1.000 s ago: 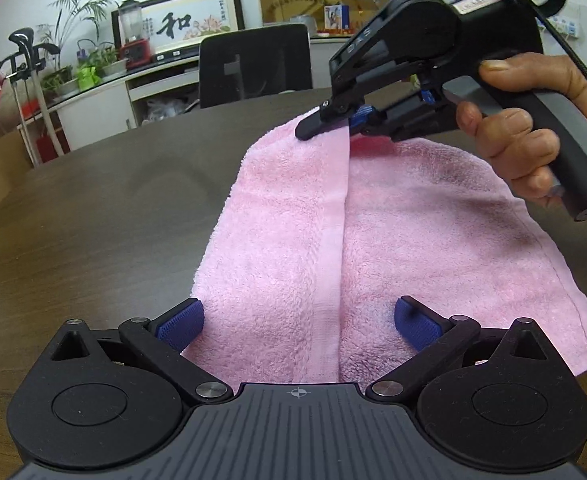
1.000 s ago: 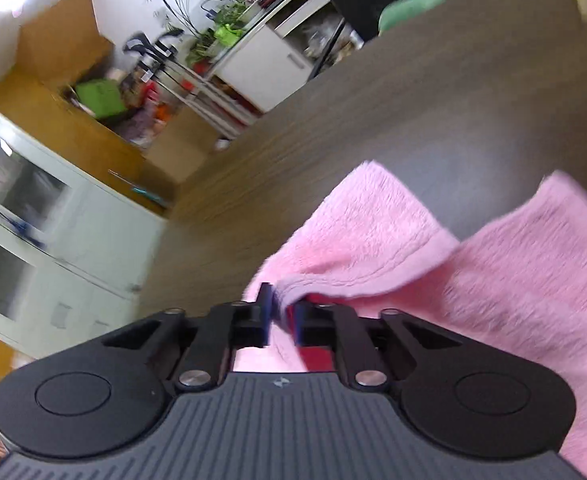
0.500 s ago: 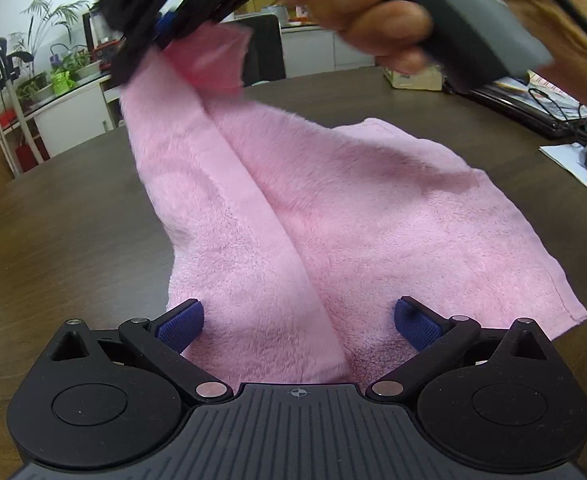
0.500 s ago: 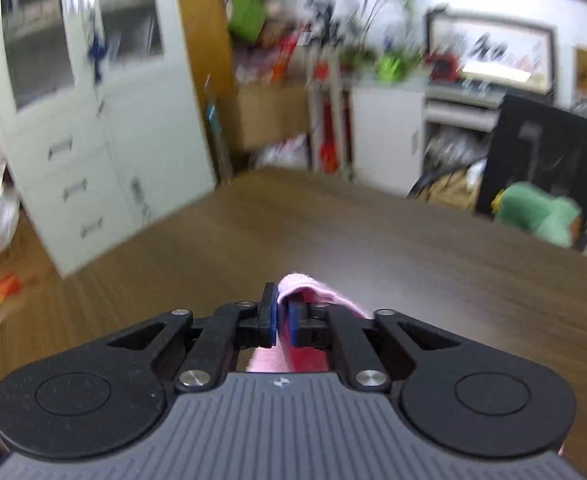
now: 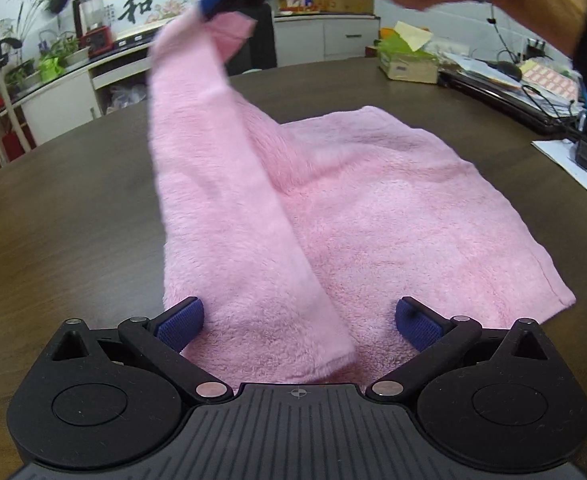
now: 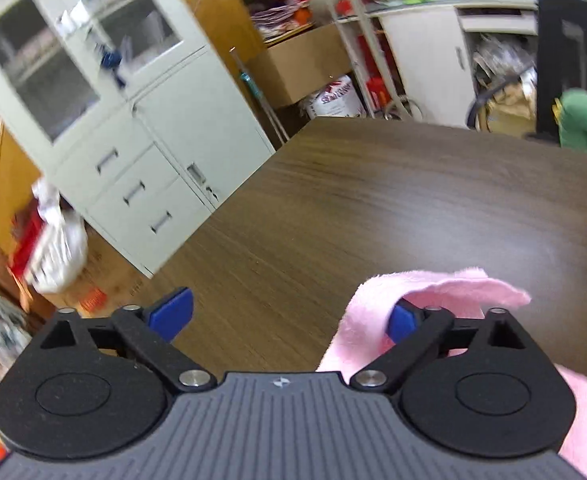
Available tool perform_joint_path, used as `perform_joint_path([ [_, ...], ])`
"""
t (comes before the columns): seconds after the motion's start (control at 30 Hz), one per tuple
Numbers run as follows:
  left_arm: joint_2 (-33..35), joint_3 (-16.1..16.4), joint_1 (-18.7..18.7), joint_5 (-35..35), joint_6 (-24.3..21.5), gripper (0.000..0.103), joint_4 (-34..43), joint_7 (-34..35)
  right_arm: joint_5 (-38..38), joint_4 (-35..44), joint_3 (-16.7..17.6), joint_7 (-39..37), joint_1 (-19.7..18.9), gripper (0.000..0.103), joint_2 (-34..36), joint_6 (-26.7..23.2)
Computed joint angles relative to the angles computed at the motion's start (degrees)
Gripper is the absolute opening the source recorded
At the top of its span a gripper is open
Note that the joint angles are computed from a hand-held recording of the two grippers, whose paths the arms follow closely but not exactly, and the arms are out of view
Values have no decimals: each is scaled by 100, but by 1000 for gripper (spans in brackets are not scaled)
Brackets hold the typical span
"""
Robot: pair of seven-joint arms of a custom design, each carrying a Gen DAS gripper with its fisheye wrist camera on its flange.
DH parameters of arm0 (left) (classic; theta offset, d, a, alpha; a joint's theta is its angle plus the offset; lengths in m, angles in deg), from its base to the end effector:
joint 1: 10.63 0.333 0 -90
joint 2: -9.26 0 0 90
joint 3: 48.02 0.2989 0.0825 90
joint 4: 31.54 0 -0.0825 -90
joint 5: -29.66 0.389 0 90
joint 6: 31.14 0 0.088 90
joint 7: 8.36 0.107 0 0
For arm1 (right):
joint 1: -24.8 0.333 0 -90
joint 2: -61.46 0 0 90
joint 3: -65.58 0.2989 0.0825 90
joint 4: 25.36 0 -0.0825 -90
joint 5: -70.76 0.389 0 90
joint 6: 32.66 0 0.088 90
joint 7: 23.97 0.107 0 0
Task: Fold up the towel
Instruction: 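Lift and pull the towel edge with the right gripper to unfold it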
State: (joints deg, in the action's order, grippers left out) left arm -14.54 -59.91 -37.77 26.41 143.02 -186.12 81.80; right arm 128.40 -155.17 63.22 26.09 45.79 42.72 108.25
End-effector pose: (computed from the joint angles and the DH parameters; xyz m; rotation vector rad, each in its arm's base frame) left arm 0.3455 -0.2748 0.4273 -1.1706 2.3466 -0.8964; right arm 0.4785 0.1590 0.5301 -1.8173 1.2396 0.0965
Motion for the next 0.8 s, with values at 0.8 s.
perform_joint_path([
  [0.8,-130,335,-185,-524,-166,103,-43,613,-4631,2633,1097,3396,270,102,1895,-1277],
])
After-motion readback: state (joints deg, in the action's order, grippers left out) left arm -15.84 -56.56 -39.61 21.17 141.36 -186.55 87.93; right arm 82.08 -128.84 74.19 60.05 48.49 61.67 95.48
